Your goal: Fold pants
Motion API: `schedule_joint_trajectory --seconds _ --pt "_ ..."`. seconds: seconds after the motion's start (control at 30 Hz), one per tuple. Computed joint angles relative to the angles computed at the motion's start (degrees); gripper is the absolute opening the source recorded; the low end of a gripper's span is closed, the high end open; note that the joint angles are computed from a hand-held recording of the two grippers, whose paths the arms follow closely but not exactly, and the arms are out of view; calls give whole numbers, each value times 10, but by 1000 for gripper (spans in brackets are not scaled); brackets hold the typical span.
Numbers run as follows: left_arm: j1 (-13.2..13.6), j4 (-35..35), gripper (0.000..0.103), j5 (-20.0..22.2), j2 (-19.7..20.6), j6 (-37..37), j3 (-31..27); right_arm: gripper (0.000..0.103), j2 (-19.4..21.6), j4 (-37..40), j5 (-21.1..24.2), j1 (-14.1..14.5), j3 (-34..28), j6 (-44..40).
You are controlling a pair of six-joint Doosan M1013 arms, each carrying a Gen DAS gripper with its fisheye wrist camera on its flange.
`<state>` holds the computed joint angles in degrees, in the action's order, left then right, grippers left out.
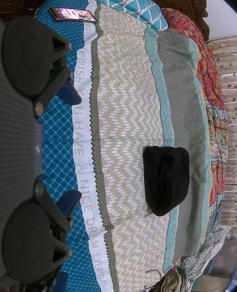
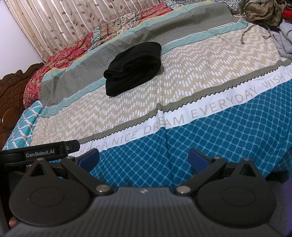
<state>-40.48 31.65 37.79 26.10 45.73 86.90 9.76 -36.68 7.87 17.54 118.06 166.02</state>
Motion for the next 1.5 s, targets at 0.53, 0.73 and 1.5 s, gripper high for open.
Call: schedule_joint_trajectory --seconds 0.53,0.73,1.5 --pt "-1 41 103 1 -2 -28 4 103 -4 -138 4 6 2 132" --pt "-2 52 103 14 0 -33 1 103 -4 -133 2 5 3 129" --pt "-3 25 103 30 6 6 -9 103 -5 -111 -3 1 4 108"
